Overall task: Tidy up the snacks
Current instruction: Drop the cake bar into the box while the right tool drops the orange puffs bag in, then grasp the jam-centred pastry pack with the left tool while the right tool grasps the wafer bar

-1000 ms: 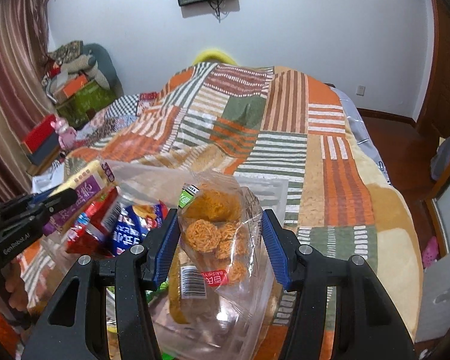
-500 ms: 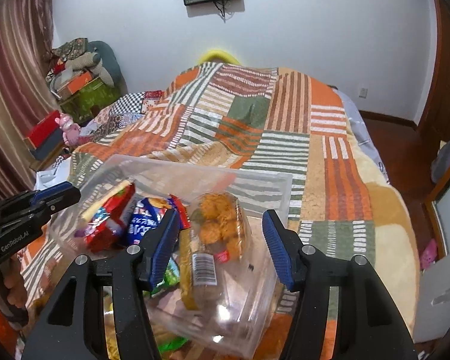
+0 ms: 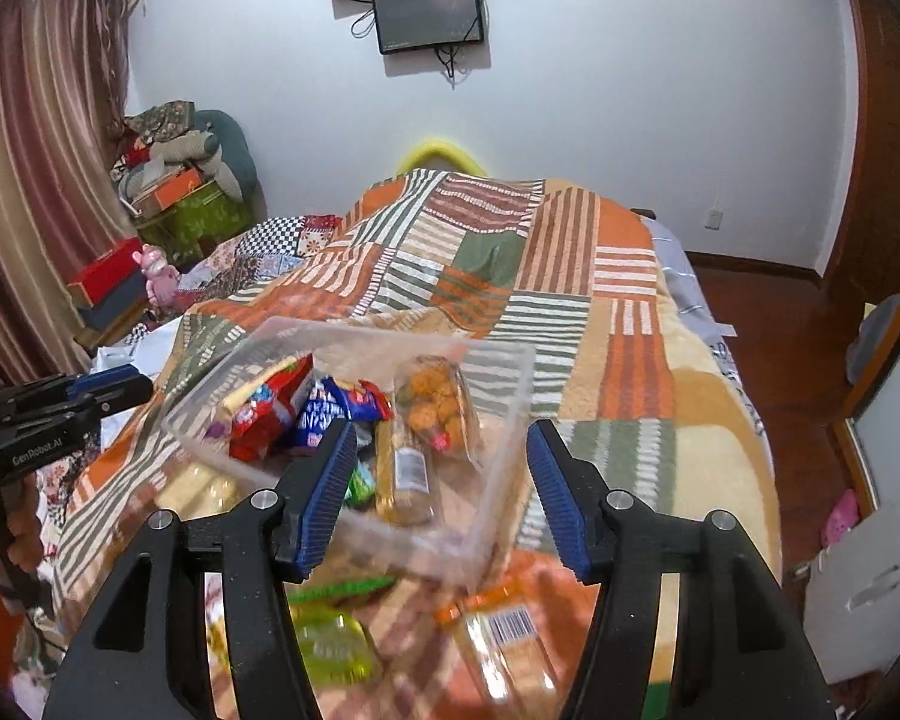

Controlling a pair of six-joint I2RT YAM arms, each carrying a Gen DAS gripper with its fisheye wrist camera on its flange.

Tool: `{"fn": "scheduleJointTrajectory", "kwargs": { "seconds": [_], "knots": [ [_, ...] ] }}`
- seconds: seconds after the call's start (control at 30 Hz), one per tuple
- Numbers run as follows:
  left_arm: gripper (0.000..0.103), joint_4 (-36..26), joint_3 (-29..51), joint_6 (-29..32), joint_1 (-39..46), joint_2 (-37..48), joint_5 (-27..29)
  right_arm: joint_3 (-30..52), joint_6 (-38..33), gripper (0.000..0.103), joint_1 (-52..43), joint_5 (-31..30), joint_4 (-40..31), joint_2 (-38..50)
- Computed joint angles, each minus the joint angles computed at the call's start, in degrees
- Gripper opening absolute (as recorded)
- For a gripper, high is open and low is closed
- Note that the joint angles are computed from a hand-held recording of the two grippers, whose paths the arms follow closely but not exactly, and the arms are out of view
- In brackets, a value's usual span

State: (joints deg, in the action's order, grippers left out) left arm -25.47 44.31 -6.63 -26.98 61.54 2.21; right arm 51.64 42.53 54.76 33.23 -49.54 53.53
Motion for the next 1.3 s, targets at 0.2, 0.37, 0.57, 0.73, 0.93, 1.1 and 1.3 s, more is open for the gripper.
{"fn": "scheduleJointTrajectory", "kwargs": {
  "seconds": [0.2,0.37,0.57,0.73,0.93,1.1,1.3],
  "knots": [
    [0.07,-2.41,-4.71,-1.18,-1.46,-7.4,-4.6,-2.62,8.46,0.063,7.02,3.45,-6.65,-2.42],
    [0.072,-5.97,-6.58,-1.75,-2.01,-9.35,-4.08,-5.74,14.98,0.065,10.64,3.05,-10.81,-4.26],
    [0.074,-8.54,-10.62,-2.47,-0.25,-12.5,-0.4,-9.84,20.67,0.073,12.31,0.66,-13.01,-7.72],
    [0.074,-9.19,-13.54,-2.05,1.52,-12.45,1.18,-12.33,19.92,0.073,11.2,-1.81,-11.96,-8.18],
    [0.074,-7.69,-15.64,-2.5,2.77,-10.08,4.22,-15.09,15.15,0.073,7.39,-5.65,-6.37,-7.14],
    [0.075,-5.8,-16.7,-3.28,1.37,-8.29,5.25,-16.99,11.59,0.073,2.91,-8.87,-2.82,-5.51],
    [0.075,-3.82,-18.03,-4.35,-0.68,-6.78,4.11,-17.3,13.27,0.045,4.18,-8.12,-4.35,-6.41]
  ]
}}
